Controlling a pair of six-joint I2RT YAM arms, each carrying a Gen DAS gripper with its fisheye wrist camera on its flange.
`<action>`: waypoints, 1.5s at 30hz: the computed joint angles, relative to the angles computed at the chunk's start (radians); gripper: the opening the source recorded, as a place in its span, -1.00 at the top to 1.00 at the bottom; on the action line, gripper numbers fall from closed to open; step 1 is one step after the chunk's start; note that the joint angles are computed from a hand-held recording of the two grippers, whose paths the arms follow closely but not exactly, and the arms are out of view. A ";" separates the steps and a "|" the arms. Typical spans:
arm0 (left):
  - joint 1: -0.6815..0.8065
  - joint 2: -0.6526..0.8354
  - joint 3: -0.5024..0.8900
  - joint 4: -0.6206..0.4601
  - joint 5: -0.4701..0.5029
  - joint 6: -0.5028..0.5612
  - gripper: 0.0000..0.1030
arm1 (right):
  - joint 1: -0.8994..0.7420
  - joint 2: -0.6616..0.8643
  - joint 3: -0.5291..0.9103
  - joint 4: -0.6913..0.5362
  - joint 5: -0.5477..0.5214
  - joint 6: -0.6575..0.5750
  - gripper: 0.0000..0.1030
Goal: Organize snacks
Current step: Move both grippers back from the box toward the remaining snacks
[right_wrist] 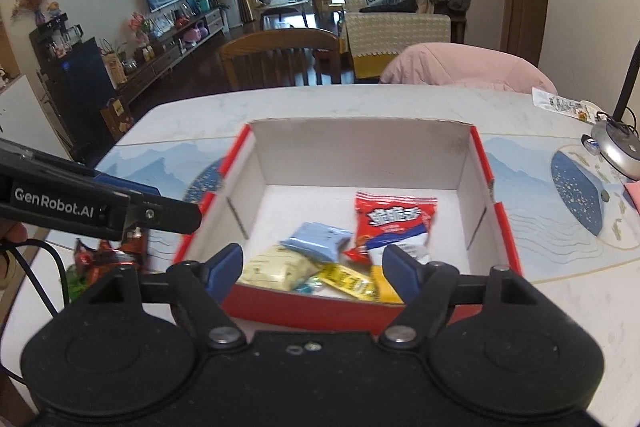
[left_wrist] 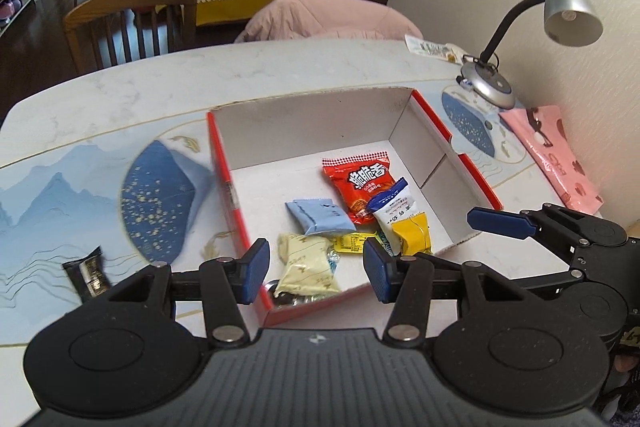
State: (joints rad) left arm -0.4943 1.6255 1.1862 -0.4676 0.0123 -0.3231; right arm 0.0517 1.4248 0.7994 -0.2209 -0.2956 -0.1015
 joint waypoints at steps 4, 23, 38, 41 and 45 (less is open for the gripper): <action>0.022 -0.118 -0.111 0.031 0.006 -0.003 -0.14 | 0.043 -0.053 -0.031 -0.001 -0.001 0.033 -0.57; 0.278 -0.582 -0.497 -0.003 0.044 -0.001 -0.53 | 0.331 -0.128 -0.117 0.067 0.042 0.184 -0.81; 0.590 -0.590 -0.601 -0.029 0.064 -0.004 -0.56 | 0.475 -0.010 -0.063 0.105 0.082 0.195 -1.00; 0.630 -0.550 -0.609 -0.015 0.060 -0.023 -0.56 | 0.489 0.040 -0.030 0.102 0.079 0.179 -1.00; 0.677 -0.453 -0.604 0.016 0.066 -0.065 -0.56 | 0.515 0.130 0.023 0.107 0.092 0.154 -1.00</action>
State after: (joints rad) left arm 0.1826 1.1726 0.5818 -0.4519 0.0783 -0.3882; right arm 0.5670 1.5551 0.8220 -0.1143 -0.2034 0.0526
